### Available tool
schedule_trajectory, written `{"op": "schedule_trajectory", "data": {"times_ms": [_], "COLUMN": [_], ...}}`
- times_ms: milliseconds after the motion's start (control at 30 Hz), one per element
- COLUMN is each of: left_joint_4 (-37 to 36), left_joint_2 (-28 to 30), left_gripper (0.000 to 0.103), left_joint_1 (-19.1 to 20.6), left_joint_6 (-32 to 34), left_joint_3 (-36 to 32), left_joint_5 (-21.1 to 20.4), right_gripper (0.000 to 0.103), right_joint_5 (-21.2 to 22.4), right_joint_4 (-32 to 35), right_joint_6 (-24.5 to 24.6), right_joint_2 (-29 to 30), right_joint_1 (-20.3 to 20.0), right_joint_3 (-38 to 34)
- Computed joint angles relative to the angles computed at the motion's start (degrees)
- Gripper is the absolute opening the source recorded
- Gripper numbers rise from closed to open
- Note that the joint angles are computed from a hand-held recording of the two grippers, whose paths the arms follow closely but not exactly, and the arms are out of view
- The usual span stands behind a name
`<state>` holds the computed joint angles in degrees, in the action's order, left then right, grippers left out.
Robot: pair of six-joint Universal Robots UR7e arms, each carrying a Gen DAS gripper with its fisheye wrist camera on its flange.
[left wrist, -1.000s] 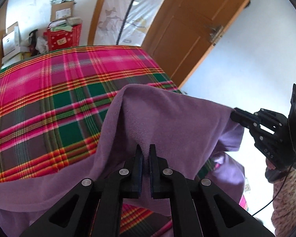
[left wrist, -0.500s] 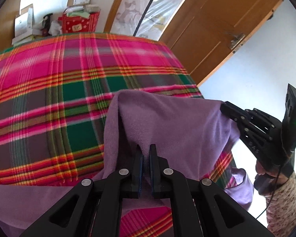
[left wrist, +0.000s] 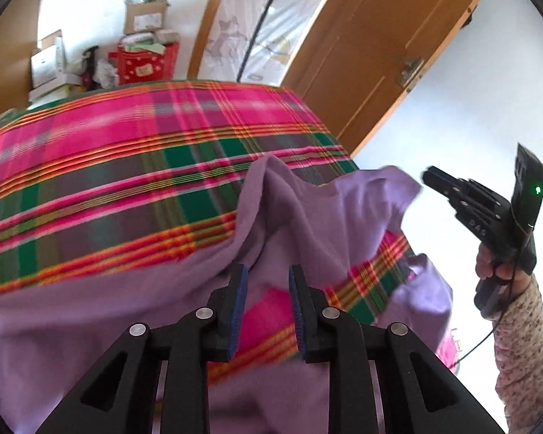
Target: Fold clothes
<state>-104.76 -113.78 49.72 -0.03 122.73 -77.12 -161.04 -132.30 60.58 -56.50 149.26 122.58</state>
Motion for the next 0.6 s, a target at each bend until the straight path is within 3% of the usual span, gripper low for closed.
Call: {"op": "schedule_trajectory", "data": {"times_ms": [33, 167, 233, 300, 400, 533, 600], "left_joint_4": [1.24, 8.46, 13.67, 19.91, 30.13, 44.25, 49.96], "left_joint_2": [-1.39, -9.02, -12.93, -16.74, -21.46, -27.29, -29.85], "left_gripper": [0.024, 0.027, 0.030, 0.033, 0.034, 0.035, 0.036], "left_joint_1": [-0.24, -2.25, -3.53, -5.35, -8.68, -13.30, -13.99], "left_joint_6": [-0.61, -4.30, -7.03, -10.56, -16.74, -27.19, -31.40], "left_joint_3": [-0.45, -2.65, -4.15, -6.01, -9.61, -14.87, -16.95], "left_joint_5": [0.37, 3.56, 5.47, 7.91, 11.23, 15.80, 17.34], "right_gripper": [0.019, 0.023, 0.023, 0.023, 0.024, 0.039, 0.039], "right_joint_5": [0.05, 1.04, 2.14, 3.70, 3.79, 5.75, 8.31], "right_joint_4": [5.01, 18.22, 21.99, 20.45, 23.99, 13.72, 6.77], "right_joint_6": [4.02, 12.40, 13.68, 11.49, 13.58, 8.89, 4.42], "right_joint_2": [-0.71, -1.22, -1.02, -0.90, -0.51, 0.96, 3.79], "right_joint_1": [1.87, 7.93, 10.84, 13.39, 16.98, 19.11, 18.92], "right_joint_3": [-0.90, -4.71, -6.58, -7.59, -10.43, -9.31, -8.37]}}
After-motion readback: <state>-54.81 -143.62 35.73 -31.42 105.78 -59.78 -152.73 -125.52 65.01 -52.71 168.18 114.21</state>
